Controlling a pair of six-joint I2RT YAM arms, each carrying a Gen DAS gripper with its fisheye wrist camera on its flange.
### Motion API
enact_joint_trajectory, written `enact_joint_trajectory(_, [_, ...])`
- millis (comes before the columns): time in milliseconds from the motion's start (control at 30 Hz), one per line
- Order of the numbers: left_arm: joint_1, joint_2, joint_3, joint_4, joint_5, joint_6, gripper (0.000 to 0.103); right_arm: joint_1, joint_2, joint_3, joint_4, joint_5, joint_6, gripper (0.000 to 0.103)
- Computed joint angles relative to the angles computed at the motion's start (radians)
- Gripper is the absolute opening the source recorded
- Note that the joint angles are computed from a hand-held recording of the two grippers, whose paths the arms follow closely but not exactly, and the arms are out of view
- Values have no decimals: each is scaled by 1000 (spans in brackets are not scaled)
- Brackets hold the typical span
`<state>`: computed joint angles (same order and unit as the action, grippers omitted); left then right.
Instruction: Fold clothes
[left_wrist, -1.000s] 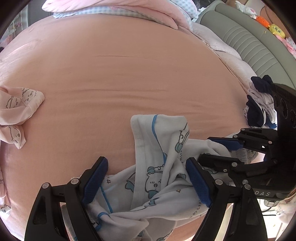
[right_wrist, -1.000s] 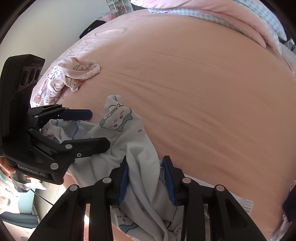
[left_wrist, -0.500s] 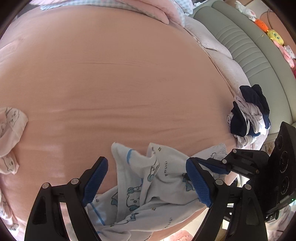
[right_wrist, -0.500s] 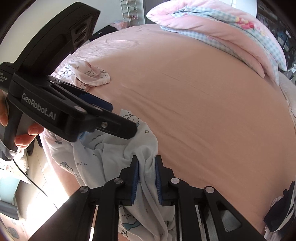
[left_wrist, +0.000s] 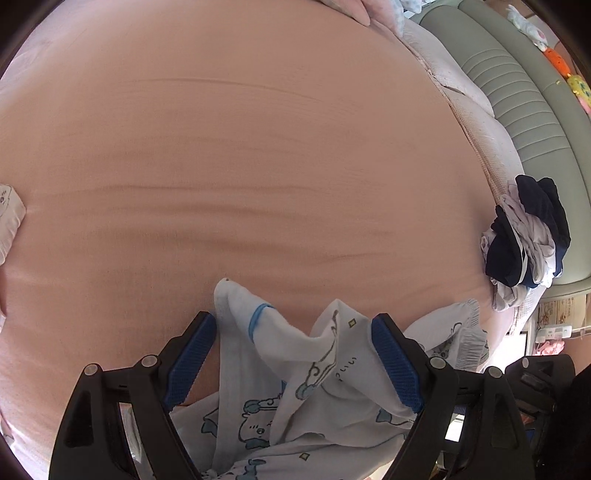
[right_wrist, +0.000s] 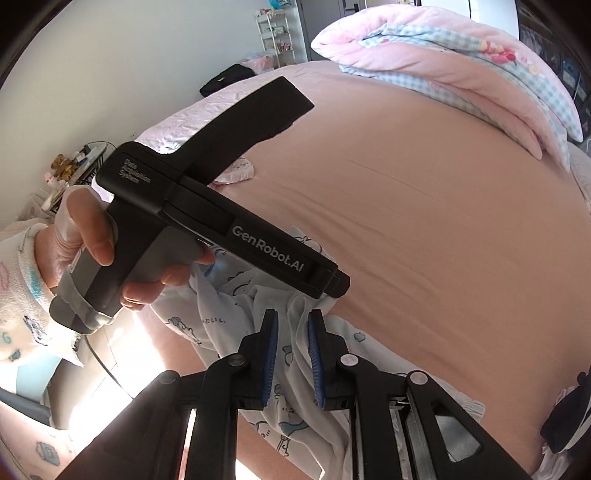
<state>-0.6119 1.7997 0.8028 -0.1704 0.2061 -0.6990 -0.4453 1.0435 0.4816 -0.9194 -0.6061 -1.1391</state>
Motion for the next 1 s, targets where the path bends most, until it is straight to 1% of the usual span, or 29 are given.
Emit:
enact_joint_trajectory(67, [-9,6,5,-1,-12,11,86,11,2,-4,-5,7,-5,15])
enact_joint_trajectory(167, [-30,40,32,-23,-34,42,87,39,-15,-30,31,33,26,15])
enact_joint_trajectory(267, [-63,66,47,-10,-49,74,103,38,10,-33,47,37,45,15])
enact_joint_trajectory(300, [-74,78,61,-18,-64,71,103,31,29,-27,46,33,48,15])
enact_joint_trajectory(367, [-92,96,85,-33,-92,46,103,27,69,-20,63,45,70,15])
enact_joint_trajectory(433, [-100,104,92,-30,-105,20,103,18,75,-23,80,56,75,15])
enact_joint_trajectory(500, [-100,96,74,-1,-109,-9,103,5,78,-25,90,64,75,15])
enact_joint_trajectory(733, [-96,68,8,97,-126,-120,103,-58,136,-6,57,55,47,15])
enact_joint_trajectory(767, [-91,62,-4,112,-127,-133,102,-63,148,-2,54,57,45,15])
enact_joint_trajectory(833, [-81,49,-30,144,-129,-162,95,-70,159,-1,54,61,48,16])
enact_joint_trajectory(900, [-67,36,-56,174,-129,-187,82,-71,174,3,51,65,52,16])
enact_joint_trajectory(933, [-58,31,-65,180,-126,-193,79,-68,179,3,54,70,60,16])
enact_joint_trajectory(967, [-51,28,-70,181,-124,-198,73,-64,183,3,58,73,69,16])
enact_joint_trajectory(1000, [-45,25,-75,183,-123,-203,64,-58,185,1,62,76,79,16])
